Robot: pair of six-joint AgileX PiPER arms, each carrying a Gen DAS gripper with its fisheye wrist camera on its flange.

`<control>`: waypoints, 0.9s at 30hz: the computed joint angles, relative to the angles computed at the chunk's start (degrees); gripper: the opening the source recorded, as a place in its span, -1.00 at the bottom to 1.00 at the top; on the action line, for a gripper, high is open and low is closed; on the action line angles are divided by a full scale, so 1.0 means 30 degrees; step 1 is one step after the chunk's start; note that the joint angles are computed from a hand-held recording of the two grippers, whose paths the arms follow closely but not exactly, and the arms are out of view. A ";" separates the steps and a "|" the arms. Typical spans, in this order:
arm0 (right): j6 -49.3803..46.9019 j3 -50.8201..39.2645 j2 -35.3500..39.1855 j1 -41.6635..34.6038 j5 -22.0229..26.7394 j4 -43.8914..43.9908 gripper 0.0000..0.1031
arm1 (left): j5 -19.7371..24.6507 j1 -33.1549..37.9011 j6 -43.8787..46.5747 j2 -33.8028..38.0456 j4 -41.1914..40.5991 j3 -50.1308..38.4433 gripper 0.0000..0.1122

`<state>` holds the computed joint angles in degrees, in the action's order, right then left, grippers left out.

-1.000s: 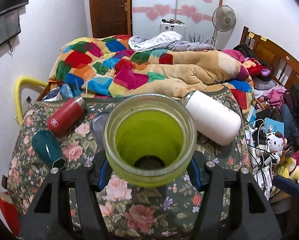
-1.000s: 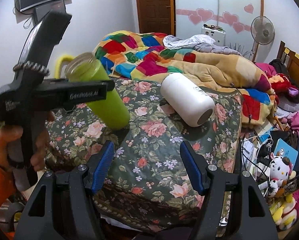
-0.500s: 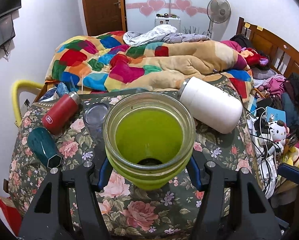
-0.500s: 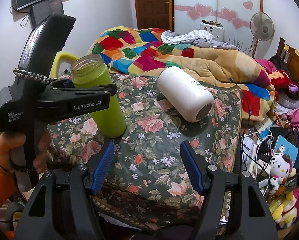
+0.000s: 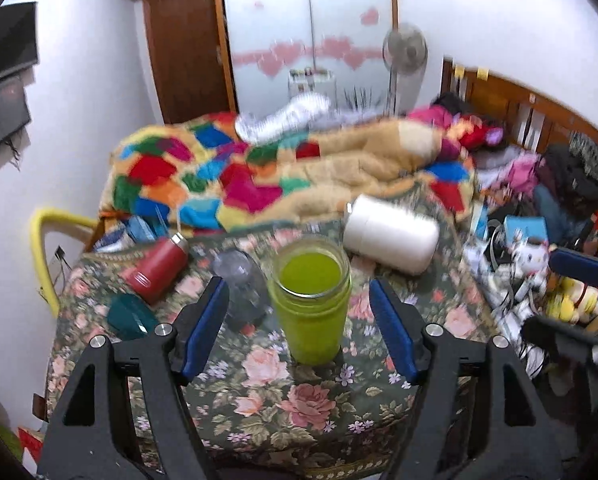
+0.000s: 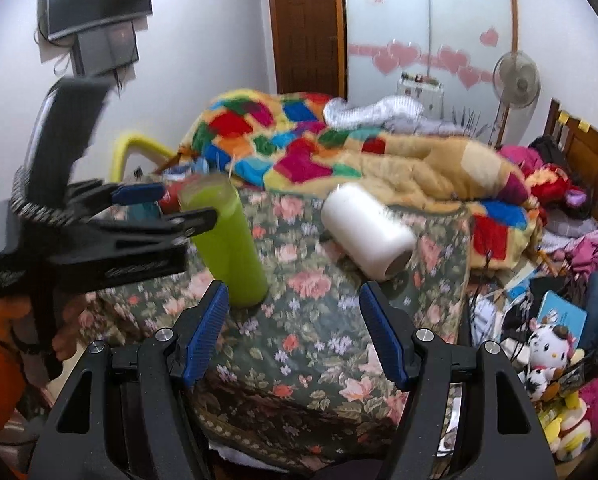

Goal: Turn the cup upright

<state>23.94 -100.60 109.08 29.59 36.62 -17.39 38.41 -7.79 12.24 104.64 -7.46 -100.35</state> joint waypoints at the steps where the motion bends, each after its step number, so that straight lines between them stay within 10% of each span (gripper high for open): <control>1: 0.0947 0.0346 -0.0557 0.0311 -0.0259 -0.1022 0.26 | -0.0391 0.0211 0.0295 -0.0737 -0.0485 0.0642 0.30; 15: 1.5903 0.4681 -0.5861 0.4383 -0.2383 -1.5887 0.34 | -0.5693 0.3758 1.1071 -1.1481 -1.3195 0.9588 0.65; 27: 2.0727 0.5638 -0.5746 0.6932 0.0633 -2.0701 0.85 | -0.8680 0.2904 0.9558 -1.4141 -1.1072 1.2852 0.83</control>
